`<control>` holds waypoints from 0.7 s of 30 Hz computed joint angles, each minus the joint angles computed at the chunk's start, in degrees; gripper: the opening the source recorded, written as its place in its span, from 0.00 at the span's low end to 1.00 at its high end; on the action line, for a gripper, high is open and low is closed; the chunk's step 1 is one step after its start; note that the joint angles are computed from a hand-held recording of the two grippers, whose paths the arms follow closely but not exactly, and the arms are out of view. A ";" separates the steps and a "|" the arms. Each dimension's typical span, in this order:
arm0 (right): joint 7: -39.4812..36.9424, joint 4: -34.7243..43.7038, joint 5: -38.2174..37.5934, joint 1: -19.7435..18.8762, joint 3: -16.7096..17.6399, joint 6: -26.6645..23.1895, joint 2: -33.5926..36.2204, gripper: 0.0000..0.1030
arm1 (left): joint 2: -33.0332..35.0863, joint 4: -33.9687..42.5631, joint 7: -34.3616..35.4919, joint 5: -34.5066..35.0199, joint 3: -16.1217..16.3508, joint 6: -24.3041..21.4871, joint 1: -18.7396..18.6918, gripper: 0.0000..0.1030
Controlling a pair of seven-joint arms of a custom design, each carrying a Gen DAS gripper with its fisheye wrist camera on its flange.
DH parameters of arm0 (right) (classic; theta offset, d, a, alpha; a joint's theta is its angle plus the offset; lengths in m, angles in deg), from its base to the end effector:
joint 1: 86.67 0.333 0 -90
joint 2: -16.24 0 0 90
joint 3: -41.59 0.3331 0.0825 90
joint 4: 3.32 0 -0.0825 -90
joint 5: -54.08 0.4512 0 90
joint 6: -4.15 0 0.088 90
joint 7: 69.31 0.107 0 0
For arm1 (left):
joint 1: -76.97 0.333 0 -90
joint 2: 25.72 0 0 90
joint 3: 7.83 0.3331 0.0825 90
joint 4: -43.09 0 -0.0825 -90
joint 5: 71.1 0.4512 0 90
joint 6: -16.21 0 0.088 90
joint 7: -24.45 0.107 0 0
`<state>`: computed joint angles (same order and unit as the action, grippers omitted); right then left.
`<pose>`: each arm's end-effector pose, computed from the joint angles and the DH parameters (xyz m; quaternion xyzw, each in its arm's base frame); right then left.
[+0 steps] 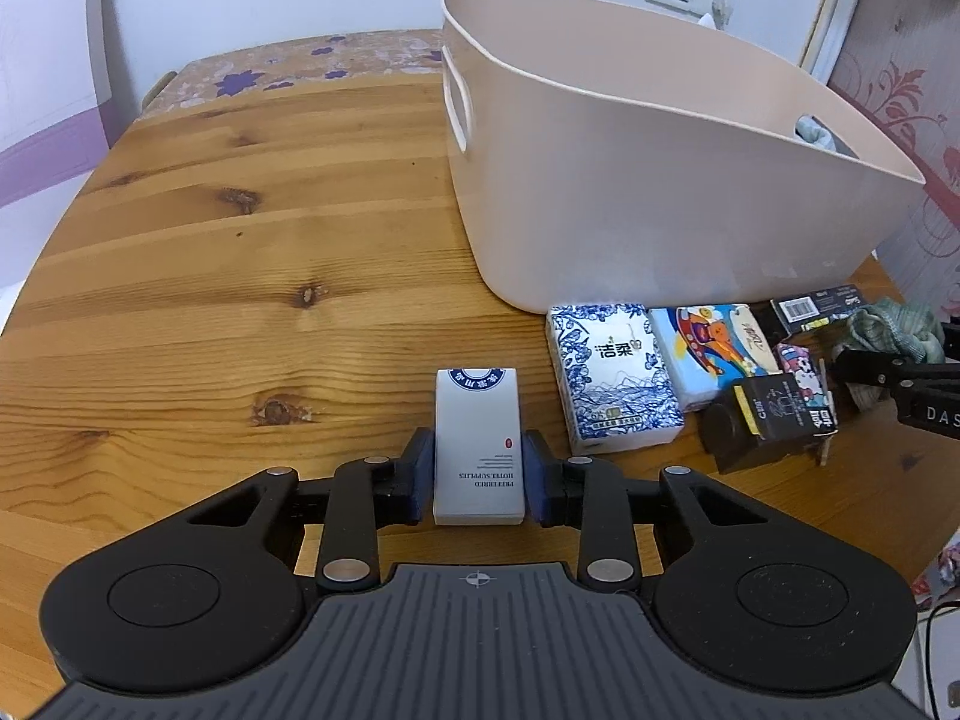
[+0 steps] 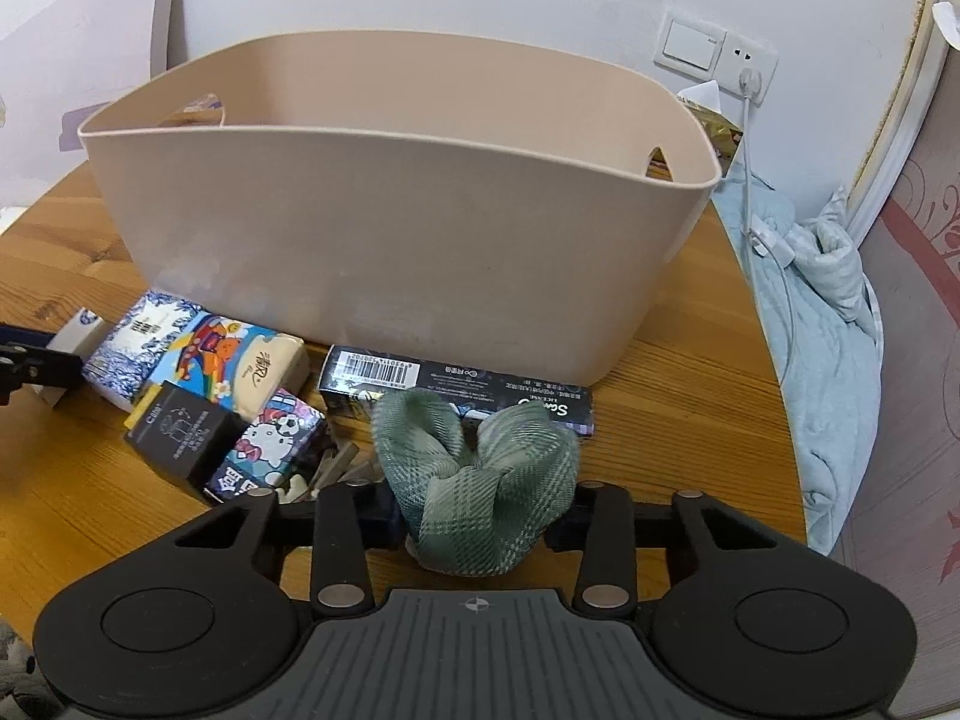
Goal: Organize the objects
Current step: 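Grasp the white box with the left tool while the right tool grasps the plaid cloth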
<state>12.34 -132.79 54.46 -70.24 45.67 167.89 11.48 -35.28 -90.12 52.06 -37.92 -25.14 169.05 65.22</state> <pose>0.5696 0.2133 0.4549 -0.8106 0.4810 -0.2105 0.2593 0.4930 -0.2956 0.4342 -0.7098 0.6301 -0.2349 0.2097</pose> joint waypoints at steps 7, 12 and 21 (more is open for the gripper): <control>-0.09 -2.10 0.66 -0.06 -0.19 1.01 -2.74 0.32 | -2.25 -0.76 -2.30 2.05 -0.92 0.33 0.48 0.30; 0.45 -3.20 0.51 -0.21 -0.23 2.60 -4.07 0.32 | -3.80 -1.05 -3.71 3.04 -1.69 0.92 0.88 0.30; 0.01 -5.30 1.19 0.24 -0.61 5.52 -6.77 0.32 | -5.87 -0.23 -6.09 7.21 -3.60 1.26 2.10 0.30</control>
